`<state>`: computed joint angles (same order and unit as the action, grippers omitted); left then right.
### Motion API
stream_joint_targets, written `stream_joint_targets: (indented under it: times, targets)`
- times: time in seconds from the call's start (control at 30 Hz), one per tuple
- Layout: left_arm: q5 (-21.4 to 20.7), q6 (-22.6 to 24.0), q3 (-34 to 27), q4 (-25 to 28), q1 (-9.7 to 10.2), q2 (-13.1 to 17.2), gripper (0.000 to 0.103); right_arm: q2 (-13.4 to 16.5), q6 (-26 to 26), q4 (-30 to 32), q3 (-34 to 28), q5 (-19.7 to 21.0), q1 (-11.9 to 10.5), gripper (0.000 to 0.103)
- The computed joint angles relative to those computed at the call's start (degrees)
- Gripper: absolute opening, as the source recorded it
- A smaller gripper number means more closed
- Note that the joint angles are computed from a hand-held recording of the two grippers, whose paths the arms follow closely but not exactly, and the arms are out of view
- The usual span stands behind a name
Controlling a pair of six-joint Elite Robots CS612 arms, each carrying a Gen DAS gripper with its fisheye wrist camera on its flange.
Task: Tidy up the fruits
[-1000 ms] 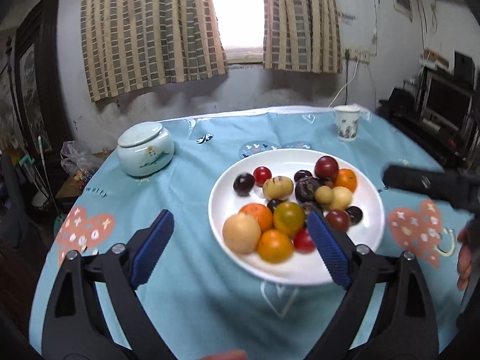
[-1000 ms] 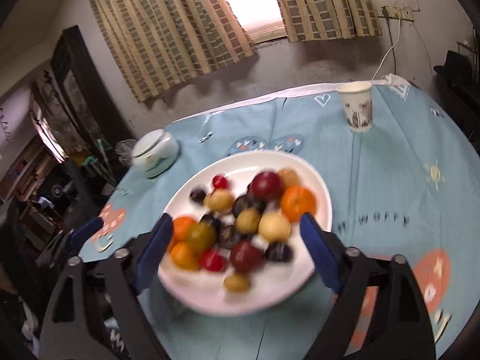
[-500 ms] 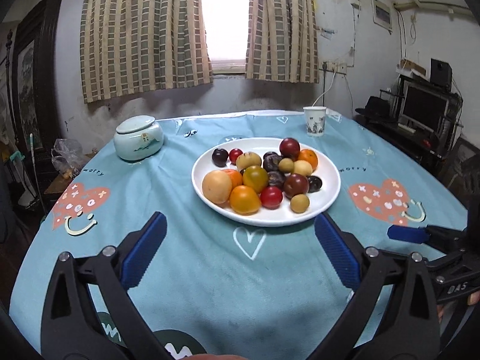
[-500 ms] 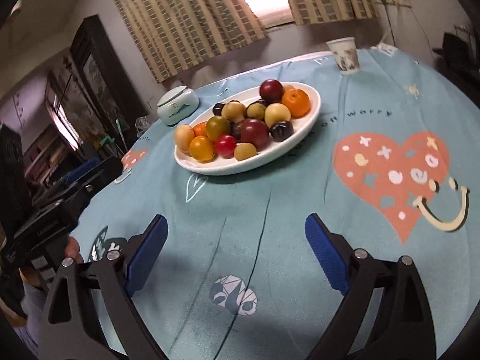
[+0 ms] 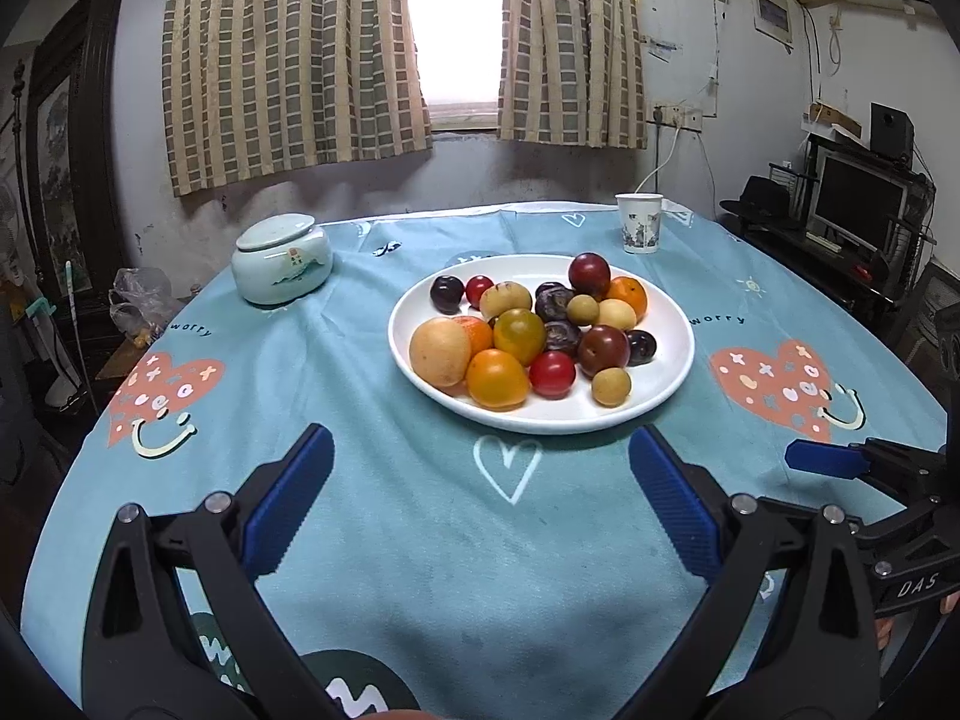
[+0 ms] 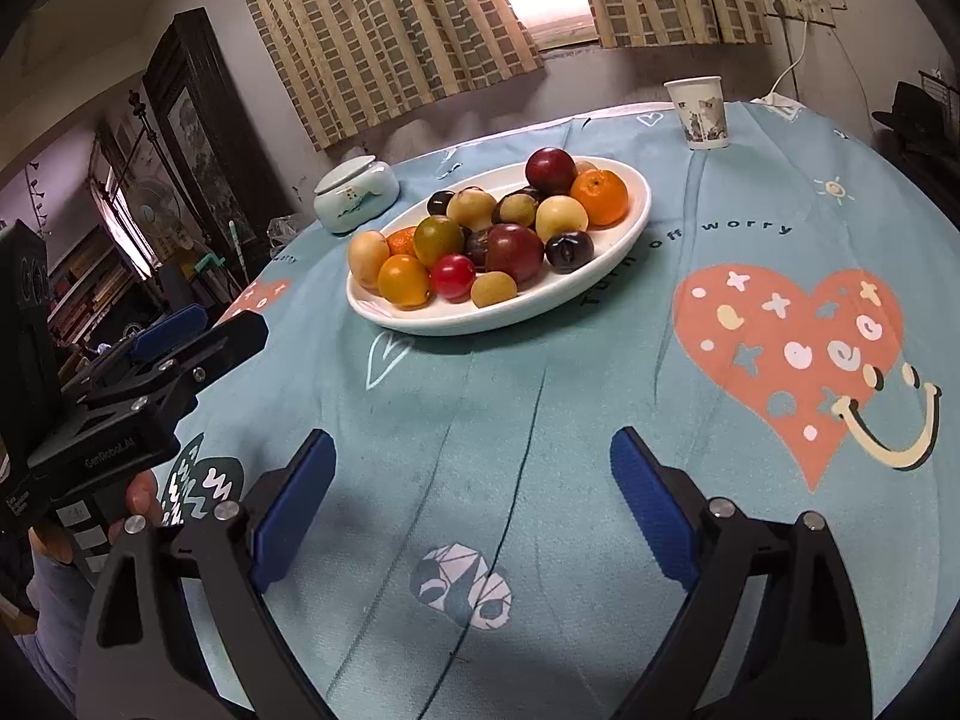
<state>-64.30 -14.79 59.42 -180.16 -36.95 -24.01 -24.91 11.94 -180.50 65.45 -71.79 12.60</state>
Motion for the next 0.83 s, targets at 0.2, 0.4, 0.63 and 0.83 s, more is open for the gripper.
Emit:
stream_joint_targets:
  times: [0.2, 0.4, 0.63, 0.83]
  targets:
    - [2.3, -1.0, 0.4, -1.0, -0.17, -0.1, 0.099, 0.1, -0.1, 0.0, 0.0, 0.0, 0.0, 0.093]
    - [1.9, -2.2, 0.6, -0.5, 0.02, -0.2, 0.099, 0.0, -0.2, 0.2, -0.1, -0.2, 0.1, 0.093]
    - [3.8, -1.2, -0.4, 0.6, -0.15, 0.2, 0.1, 0.1, -0.1, -0.6, 0.0, -0.6, 0.1, 0.093]
    - [3.8, -0.7, -0.3, -1.6, -0.15, 0.3, 0.1, 0.0, -0.4, -0.3, 0.0, -0.6, 0.1, 0.093]
